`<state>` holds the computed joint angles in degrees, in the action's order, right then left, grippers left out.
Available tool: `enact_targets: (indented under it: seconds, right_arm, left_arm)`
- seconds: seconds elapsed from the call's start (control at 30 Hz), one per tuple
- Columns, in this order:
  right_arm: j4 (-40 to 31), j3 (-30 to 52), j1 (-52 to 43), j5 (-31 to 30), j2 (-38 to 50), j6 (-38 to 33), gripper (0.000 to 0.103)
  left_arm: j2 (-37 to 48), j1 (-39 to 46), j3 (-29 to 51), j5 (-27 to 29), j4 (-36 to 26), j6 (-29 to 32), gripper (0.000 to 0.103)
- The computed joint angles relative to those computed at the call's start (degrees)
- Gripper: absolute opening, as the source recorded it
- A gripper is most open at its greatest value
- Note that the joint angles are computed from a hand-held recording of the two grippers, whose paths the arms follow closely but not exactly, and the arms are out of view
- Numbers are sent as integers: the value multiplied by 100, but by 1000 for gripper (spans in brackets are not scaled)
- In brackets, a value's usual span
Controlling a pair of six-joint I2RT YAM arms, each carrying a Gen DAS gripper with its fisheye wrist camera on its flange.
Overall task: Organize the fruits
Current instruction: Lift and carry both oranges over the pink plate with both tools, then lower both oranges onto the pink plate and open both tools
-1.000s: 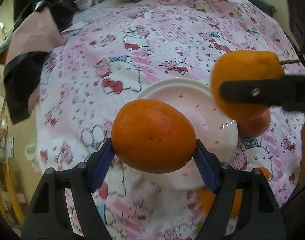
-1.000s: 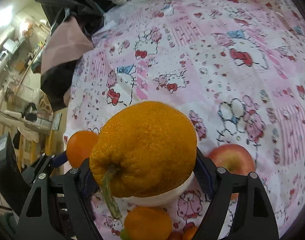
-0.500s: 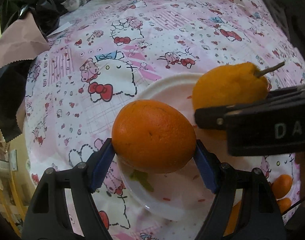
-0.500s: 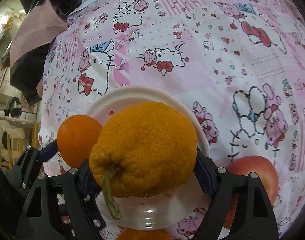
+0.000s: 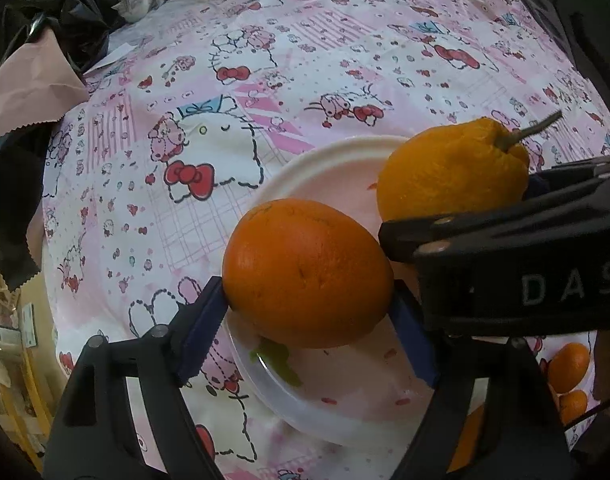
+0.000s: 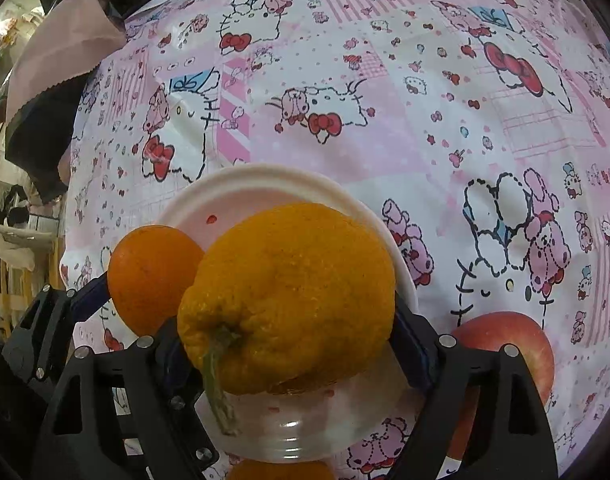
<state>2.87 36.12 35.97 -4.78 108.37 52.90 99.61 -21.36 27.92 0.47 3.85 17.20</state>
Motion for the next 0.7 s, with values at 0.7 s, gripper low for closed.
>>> enact_targets:
  seconds: [0.7]
  right_arm:
    - [350,-1118,-346,-15,-1970,148,96]
  left_arm:
    - [-1476,366,-270,540,-680,-198,83]
